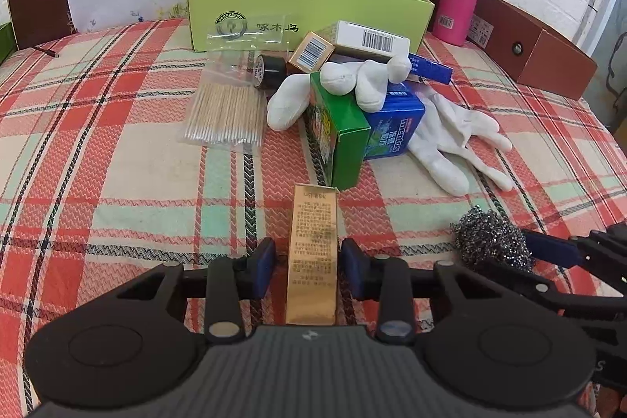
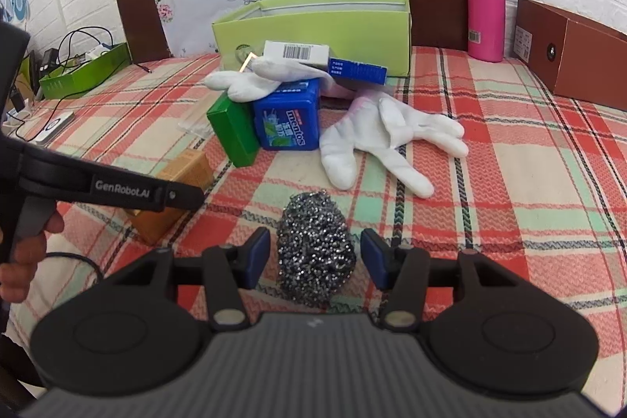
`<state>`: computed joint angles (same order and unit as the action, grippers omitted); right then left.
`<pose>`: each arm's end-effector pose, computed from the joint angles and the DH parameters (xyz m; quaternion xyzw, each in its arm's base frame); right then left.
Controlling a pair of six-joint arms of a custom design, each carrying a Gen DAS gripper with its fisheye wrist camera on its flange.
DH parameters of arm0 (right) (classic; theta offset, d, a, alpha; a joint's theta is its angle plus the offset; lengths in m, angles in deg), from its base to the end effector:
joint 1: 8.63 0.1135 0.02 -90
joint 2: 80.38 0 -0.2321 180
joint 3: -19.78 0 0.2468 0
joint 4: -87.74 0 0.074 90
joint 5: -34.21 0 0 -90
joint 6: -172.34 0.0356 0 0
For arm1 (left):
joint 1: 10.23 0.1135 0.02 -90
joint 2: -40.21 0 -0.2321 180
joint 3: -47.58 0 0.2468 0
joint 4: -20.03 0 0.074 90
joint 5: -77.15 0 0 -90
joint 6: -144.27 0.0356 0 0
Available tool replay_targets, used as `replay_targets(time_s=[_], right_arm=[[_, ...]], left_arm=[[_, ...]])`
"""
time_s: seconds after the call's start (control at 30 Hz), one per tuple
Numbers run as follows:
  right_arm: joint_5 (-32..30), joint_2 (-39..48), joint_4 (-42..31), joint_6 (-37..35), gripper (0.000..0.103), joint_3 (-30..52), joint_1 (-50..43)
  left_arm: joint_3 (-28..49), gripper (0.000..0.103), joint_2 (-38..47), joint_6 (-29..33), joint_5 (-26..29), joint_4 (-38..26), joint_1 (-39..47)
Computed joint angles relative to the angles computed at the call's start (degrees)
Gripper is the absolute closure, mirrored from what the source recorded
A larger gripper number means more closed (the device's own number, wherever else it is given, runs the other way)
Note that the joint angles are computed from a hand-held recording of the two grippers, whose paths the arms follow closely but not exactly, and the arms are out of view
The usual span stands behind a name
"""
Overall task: Organize objects
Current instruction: 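Lift the gold box and steel wool and carry them over the lime-green box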
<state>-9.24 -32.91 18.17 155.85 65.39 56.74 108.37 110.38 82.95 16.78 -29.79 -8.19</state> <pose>0.0823 0.1175 0.1832 0.1279 0.8998 0.0018 0.4172 0.2390 -0.0091 0.2015 0.2808 0.8913 -0.1697 0.3129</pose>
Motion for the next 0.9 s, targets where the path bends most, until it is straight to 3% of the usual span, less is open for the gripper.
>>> replay_targets(time_s=[0.2,0.3,0.5,0.7,0.9], right_arm=[[-2.31,-1.03,3.24,-3.25,0.054,-1.65,-2.37],[-3.46,-1.36,4.77,-4.99,0.063,-2.23,-3.72],[-4.63,-5.27,5.5,-10.8,0.066,-1.08,-5.3],[-5.17,-10.79,7.43,-25.04,0.066,3.43,-11.71],[-18.35,-9.94,17.4,-47.4,0.066,9.17,-33.19]], left_arm=[[-0.34,0.066,-0.13,0.32,-0.55,0.66,-0.1],[0.24,0.078,0.38,1.13,-0.23,0.09,0.07],[2.95,0.078,1.36,3.88,1.81,-3.97,1.37],[10.67,0.078,2.49,7.71,7.8,-9.82,4.91],[24.9,0.078,9.1,-1.95,11.27,-8.03,3.24]])
